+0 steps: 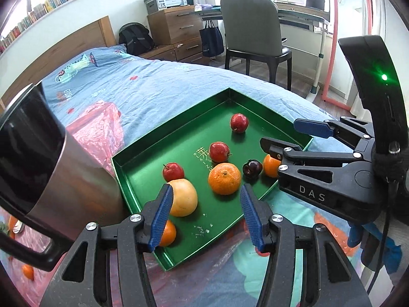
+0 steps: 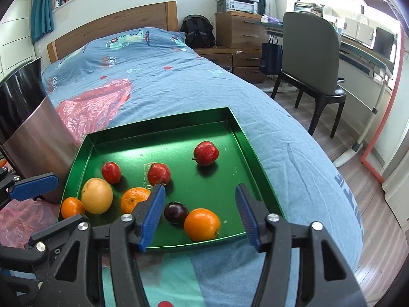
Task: Organize fruits
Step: 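Open the left tool releasing its orange while the right tool releases its orange in the tray, then move both open tools back over the last orange and plum on the bed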
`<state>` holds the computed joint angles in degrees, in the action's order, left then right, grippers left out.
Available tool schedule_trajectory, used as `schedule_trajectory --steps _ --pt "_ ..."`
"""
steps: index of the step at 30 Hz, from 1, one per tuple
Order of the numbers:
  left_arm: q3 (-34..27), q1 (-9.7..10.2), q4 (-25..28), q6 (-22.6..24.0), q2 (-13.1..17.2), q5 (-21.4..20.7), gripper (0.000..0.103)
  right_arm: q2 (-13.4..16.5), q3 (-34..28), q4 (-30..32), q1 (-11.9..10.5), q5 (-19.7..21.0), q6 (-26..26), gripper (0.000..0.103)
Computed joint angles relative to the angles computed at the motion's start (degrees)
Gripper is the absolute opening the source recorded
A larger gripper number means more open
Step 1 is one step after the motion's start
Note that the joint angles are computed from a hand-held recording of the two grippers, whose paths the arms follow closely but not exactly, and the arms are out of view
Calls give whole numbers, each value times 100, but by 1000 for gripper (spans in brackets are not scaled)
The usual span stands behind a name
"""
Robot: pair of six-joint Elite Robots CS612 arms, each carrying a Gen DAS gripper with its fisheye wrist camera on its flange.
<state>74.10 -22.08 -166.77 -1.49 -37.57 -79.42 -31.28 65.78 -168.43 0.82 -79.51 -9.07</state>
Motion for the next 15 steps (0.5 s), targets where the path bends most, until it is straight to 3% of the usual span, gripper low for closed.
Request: schedule_trajectory --steps 15 --pt "1462 48 -882 -370 -717 448 49 -722 1203 -402 204 356 -447 103"
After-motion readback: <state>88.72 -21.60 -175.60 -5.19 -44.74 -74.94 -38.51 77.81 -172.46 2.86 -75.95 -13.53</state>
